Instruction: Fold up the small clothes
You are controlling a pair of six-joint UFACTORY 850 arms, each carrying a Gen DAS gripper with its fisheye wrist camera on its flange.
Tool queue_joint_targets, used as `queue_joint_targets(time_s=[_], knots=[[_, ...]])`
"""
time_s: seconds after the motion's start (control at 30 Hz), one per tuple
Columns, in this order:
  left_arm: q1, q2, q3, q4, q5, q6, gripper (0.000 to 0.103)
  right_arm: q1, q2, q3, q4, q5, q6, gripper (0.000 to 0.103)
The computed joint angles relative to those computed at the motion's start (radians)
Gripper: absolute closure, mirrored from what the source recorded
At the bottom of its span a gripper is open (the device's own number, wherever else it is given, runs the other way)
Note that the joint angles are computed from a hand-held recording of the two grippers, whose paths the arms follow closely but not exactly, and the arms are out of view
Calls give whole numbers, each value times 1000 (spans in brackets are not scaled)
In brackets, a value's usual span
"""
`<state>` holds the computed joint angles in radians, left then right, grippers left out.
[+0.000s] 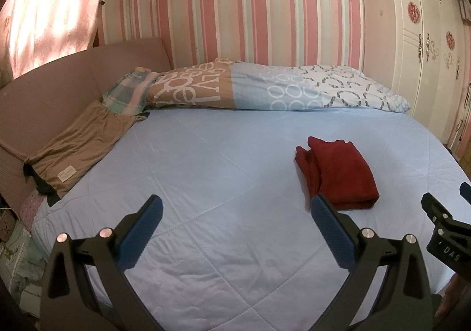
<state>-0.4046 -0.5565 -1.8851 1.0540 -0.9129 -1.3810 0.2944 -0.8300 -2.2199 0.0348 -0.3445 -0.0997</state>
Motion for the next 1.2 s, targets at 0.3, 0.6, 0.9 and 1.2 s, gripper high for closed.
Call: queue_joint_targets(time_s=[0.3, 0.6, 0.9, 1.2], knots=[[1, 5, 8, 13, 7, -7, 2, 1, -2, -5, 5, -3, -7, 3], [0, 1, 0, 18, -1, 1, 2, -2, -8, -19, 7, -11, -11, 3], [-17, -23, -28, 80, -76, -8, 2, -4, -14, -33, -12, -19, 7, 3], [-10, -14, -19, 58, -49, -8, 2, -5, -20, -43, -18, -26, 18, 3]])
